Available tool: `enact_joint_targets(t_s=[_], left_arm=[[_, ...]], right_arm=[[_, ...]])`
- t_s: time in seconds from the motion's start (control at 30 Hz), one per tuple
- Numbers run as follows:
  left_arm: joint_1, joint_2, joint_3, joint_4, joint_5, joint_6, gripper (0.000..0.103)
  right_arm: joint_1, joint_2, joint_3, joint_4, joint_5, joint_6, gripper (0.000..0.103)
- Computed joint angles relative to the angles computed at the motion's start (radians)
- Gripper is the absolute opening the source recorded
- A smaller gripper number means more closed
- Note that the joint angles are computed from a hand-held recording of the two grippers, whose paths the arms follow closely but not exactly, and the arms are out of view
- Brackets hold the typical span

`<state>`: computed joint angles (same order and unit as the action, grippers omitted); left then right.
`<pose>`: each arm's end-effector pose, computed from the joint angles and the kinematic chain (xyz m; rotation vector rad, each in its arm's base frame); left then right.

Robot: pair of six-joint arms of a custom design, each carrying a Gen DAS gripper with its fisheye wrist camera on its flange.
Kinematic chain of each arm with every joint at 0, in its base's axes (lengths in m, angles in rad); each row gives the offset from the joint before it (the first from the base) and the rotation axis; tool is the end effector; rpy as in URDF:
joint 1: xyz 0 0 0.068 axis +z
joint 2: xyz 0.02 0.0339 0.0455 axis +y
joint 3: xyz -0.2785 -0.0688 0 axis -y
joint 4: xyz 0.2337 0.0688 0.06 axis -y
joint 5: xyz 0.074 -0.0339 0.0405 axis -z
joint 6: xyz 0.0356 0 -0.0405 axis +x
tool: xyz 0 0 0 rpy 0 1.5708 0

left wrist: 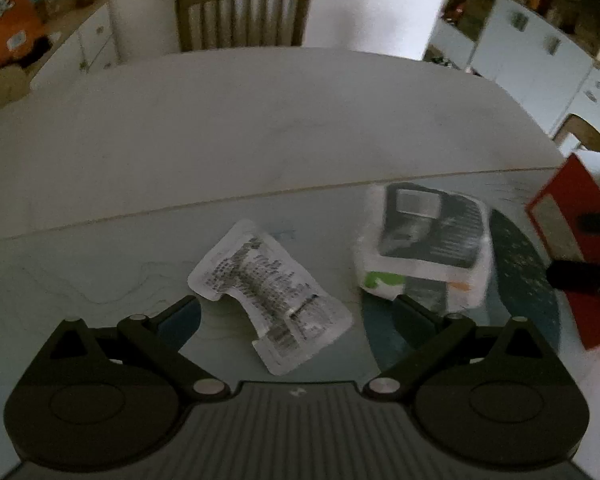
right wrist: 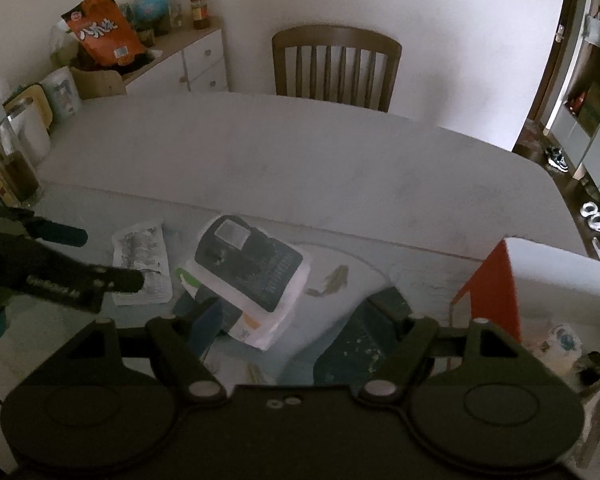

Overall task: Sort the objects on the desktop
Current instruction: 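Grasp the white printed paper with the left gripper while the right gripper grasps the wet-wipes pack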

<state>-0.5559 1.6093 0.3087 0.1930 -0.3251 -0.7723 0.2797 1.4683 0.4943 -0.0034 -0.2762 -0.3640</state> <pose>0.1751 -0.0954 0.0862 -0.3780 2.5553 -0.0418 0.2213 0.0737 0.1412 -0.8990 2.3575 0.3176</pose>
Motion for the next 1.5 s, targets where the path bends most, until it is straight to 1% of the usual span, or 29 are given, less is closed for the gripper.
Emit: enact_joint_targets(t_s=[0.2, 0.27, 0.3, 0.47, 0.63, 0.67, 0.77, 0.8, 0.93, 1.1, 1.2, 1.27, 1.33, 1.37, 1.4, 1.47, 1.5], left_arm=[[0.072, 0.131, 0.036, 0.073, 0.008, -0.010, 0.101], [0.075, 0.171, 0.045, 0.088, -0.007, -0.026, 0.100], [0.073, 0.186, 0.042, 0.105, -0.011, -0.035, 0.097], [0.057, 0.266, 0.067, 0.141, -0.037, -0.068, 0.092], [0.058, 0.324, 0.075, 0.182, -0.027, -0.063, 0.079], [0.052, 0.331, 0.075, 0.187, -0.038, -0.063, 0.078], [0.037, 0.352, 0.071, 0.220, -0.055, -0.048, 0.075], [0.046, 0.353, 0.068, 0.239, -0.038, -0.017, 0.073], [0.049, 0.390, 0.036, 0.367, -0.022, 0.075, 0.070], [0.050, 0.425, 0.034, 0.446, -0.010, 0.137, 0.068], [0.043, 0.435, 0.029, 0.467, -0.018, 0.157, 0.067], [0.038, 0.439, 0.027, 0.477, -0.023, 0.160, 0.067], [0.060, 0.445, 0.028, 0.494, -0.011, 0.182, 0.066], [0.060, 0.451, 0.026, 0.506, -0.012, 0.185, 0.066], [0.054, 0.454, 0.023, 0.512, -0.018, 0.182, 0.066], [0.044, 0.458, 0.020, 0.521, -0.030, 0.178, 0.064], [0.045, 0.460, 0.017, 0.529, -0.029, 0.176, 0.063]], right_arm=[[0.010, 0.069, 0.002, 0.059, 0.011, 0.012, 0.077], [0.017, 0.090, 0.000, 0.085, 0.017, 0.021, 0.077], [0.019, 0.106, -0.001, 0.102, 0.018, 0.028, 0.077], [0.030, 0.168, 0.008, 0.144, 0.030, 0.042, 0.077], [0.041, 0.216, 0.017, 0.177, 0.042, 0.051, 0.076], [0.041, 0.223, 0.020, 0.180, 0.042, 0.054, 0.076], [0.046, 0.251, 0.031, 0.193, 0.046, 0.062, 0.076], [0.049, 0.262, 0.033, 0.202, 0.051, 0.065, 0.076], [0.058, 0.295, 0.050, 0.213, 0.045, 0.078, 0.076], [0.078, 0.342, 0.073, 0.233, 0.047, 0.095, 0.075], [0.088, 0.378, 0.091, 0.242, 0.055, 0.113, 0.073], [0.092, 0.404, 0.101, 0.250, 0.057, 0.126, 0.069], [0.092, 0.426, 0.109, 0.256, 0.053, 0.133, 0.057], [0.090, 0.430, 0.110, 0.256, 0.043, 0.134, 0.054], [0.086, 0.432, 0.109, 0.257, 0.030, 0.133, 0.047], [0.086, 0.428, 0.100, 0.269, 0.025, 0.130, 0.045], [0.086, 0.424, 0.093, 0.276, 0.023, 0.131, 0.037]])
